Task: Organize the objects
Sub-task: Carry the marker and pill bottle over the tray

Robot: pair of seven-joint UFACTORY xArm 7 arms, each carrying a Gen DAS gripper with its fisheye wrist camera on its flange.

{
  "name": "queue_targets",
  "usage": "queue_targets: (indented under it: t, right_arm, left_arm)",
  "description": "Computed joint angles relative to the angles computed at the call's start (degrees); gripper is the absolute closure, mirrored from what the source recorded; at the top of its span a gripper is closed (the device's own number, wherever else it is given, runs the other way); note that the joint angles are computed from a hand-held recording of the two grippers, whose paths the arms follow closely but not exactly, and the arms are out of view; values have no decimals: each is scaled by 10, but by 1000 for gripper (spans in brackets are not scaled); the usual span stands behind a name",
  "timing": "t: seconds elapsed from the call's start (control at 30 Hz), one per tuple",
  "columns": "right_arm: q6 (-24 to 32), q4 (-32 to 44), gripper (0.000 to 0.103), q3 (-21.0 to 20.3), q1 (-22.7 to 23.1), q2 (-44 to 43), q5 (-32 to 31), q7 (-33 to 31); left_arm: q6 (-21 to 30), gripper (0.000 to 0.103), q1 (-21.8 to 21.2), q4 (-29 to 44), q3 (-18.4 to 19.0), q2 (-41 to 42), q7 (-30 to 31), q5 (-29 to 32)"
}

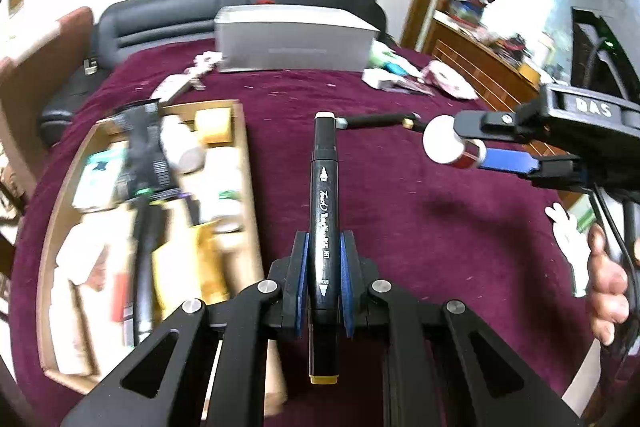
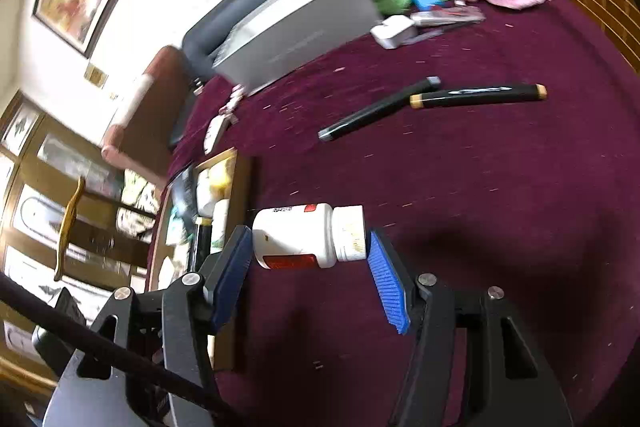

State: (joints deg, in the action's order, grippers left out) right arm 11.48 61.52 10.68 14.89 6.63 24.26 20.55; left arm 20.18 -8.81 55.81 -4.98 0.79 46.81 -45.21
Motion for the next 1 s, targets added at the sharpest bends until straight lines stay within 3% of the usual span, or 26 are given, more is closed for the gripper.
queue_targets:
  t: [0.43,0.7,1.0]
  right_arm:
    - [68,184,45,14,79,143,-126,73]
    - [143,331,45,4,121,256,-172,92]
    - [203,457,45,-23,145,335,-210,120]
  left_arm:
    - [-61,92,59,-10,31,23,15,18]
    - [-58,92,111,24,14,76,12,23]
    - [-71,92,141,48,-14,105,3,40]
